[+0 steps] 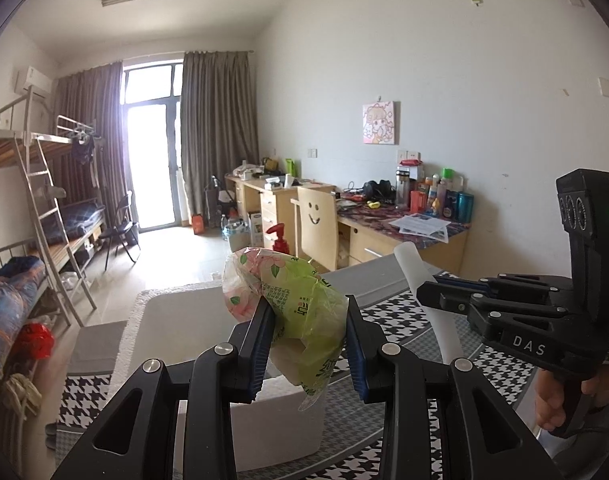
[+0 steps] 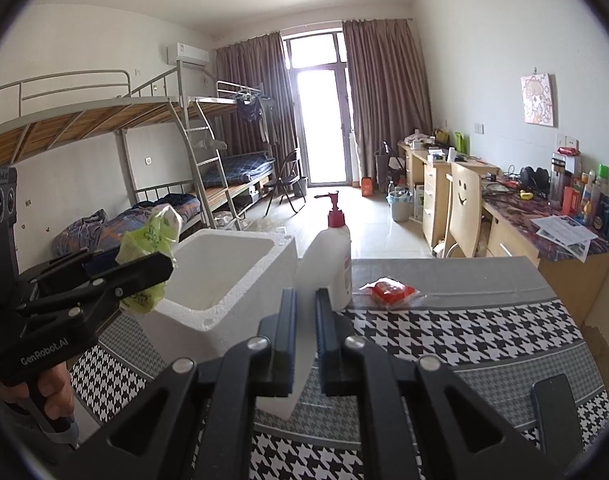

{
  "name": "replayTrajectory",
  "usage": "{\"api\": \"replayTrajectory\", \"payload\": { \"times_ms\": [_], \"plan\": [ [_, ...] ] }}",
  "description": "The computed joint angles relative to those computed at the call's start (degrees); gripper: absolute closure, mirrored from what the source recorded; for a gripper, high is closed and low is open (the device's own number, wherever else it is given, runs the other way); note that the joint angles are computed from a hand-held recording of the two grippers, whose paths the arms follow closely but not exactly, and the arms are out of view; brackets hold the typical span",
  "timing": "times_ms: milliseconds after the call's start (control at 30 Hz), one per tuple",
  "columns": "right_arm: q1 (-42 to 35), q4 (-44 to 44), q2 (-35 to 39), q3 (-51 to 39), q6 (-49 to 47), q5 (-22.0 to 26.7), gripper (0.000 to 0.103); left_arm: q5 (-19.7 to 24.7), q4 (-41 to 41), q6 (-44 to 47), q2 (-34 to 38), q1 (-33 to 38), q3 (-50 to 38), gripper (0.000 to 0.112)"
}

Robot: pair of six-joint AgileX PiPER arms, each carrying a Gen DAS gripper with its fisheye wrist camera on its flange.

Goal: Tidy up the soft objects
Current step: 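Carry the white strip with the right tool to the foam box while the left tool carries the plastic bag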

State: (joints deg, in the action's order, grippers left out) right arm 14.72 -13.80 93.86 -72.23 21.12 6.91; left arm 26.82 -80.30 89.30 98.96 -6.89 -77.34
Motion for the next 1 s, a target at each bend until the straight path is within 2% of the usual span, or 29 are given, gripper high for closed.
{"api": "replayTrajectory", "payload": {
  "times_ms": [233, 767, 1000],
  "plan": [
    [0.9, 0.6, 2.1, -3.6, -1.1, 2.3, 0.092, -0.9, 0.4, -1.1, 0.6, 0.6, -1.1, 0.077],
    [1.8, 14.3, 6.2, -10.5, -16.1, 5.1, 0.092, -3.8, 1.8, -4.7, 1.5, 2.6, -2.6, 0.077],
    [2.9, 14.5, 7.6, -13.8, -17.3, 6.6, 0.092, -4.3, 1.7, -4.8, 1.4, 3.9, -2.7, 0.077]
  ]
}}
